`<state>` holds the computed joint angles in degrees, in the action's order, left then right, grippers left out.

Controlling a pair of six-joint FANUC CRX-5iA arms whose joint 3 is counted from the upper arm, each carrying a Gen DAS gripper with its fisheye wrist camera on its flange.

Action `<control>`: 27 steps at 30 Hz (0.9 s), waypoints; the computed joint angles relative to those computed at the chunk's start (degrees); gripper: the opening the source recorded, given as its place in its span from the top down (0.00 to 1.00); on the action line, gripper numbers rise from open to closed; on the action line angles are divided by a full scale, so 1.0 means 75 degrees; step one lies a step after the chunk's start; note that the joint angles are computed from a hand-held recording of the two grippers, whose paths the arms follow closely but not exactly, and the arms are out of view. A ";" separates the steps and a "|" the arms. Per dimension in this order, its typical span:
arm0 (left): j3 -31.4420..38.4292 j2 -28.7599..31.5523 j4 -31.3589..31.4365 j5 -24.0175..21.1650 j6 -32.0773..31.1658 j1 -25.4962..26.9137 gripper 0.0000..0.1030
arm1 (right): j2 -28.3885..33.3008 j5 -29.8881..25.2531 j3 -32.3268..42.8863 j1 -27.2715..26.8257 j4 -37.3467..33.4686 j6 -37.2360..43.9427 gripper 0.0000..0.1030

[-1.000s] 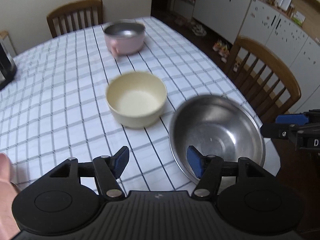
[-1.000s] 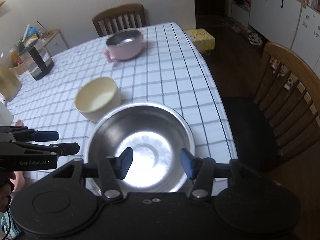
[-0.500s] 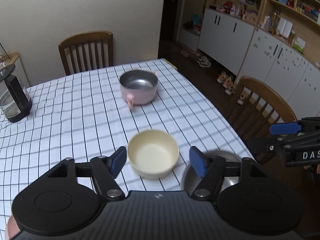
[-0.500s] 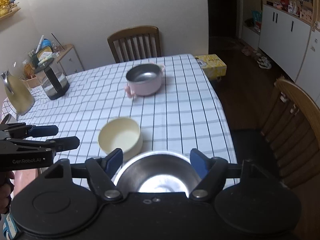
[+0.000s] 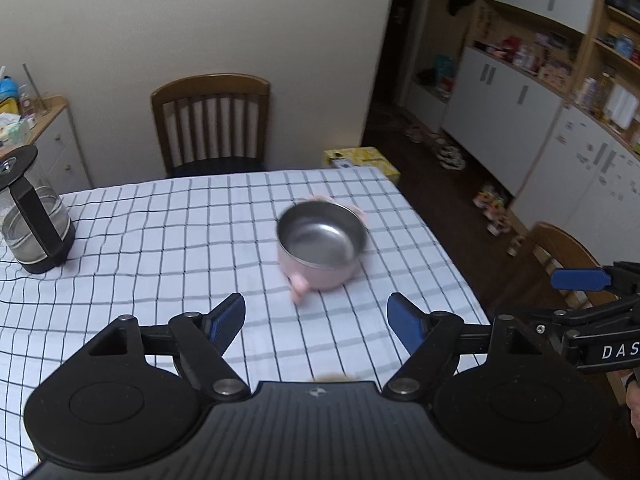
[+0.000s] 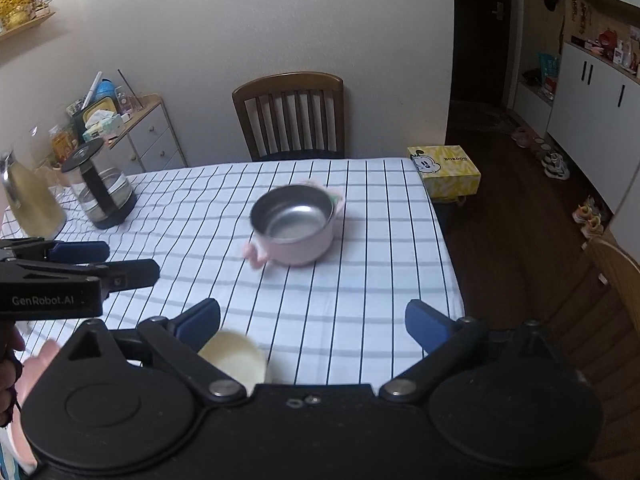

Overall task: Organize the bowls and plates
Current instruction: 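Move both grippers over the cream bowl to the pink handled pot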

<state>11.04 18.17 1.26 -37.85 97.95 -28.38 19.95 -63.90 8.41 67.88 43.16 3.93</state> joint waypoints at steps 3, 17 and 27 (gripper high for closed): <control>0.0972 0.0679 -0.0226 -0.0567 0.0360 0.0036 0.25 | 0.0224 0.0173 0.0323 -0.0443 -0.0202 0.0420 0.03; 0.5576 0.3900 -0.0693 -0.2976 0.0947 0.0157 0.25 | 0.1638 0.0439 0.2103 -0.1914 -0.1533 0.2167 0.07; 0.9330 0.6322 -0.0865 -0.4861 0.0668 0.0099 0.25 | 0.2567 0.0333 0.3156 -0.2360 -0.2449 0.2793 0.18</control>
